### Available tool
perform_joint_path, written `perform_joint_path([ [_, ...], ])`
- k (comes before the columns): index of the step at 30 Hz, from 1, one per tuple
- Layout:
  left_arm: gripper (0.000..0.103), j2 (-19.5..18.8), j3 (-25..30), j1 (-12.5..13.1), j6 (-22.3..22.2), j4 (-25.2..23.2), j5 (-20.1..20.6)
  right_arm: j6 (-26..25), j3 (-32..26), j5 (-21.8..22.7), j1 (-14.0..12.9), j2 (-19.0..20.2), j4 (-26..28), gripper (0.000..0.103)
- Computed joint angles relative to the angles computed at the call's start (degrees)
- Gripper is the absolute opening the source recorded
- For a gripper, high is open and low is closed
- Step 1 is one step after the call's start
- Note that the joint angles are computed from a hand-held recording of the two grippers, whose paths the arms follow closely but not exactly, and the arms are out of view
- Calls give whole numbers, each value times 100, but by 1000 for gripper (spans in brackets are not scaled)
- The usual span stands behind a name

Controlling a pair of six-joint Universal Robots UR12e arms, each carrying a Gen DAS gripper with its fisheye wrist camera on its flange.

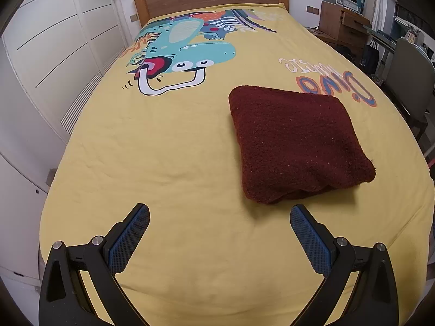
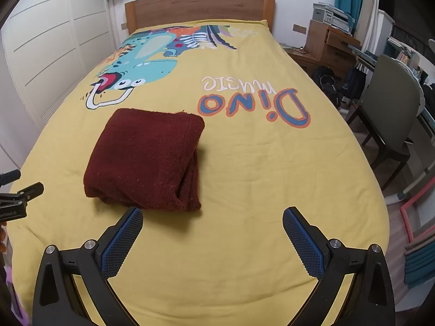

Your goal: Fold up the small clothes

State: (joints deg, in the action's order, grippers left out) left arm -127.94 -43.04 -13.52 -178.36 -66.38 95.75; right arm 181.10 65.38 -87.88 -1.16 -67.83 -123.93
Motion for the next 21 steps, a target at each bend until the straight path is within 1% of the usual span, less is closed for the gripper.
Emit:
perform_joint_path([
  [15, 102, -37, 81, 6, 16, -148, 9, -75, 9, 17, -10, -4, 40, 103],
  [21, 102, -50, 91, -8, 42, -162, 103, -89, -5, 20, -4, 3, 71, 103],
])
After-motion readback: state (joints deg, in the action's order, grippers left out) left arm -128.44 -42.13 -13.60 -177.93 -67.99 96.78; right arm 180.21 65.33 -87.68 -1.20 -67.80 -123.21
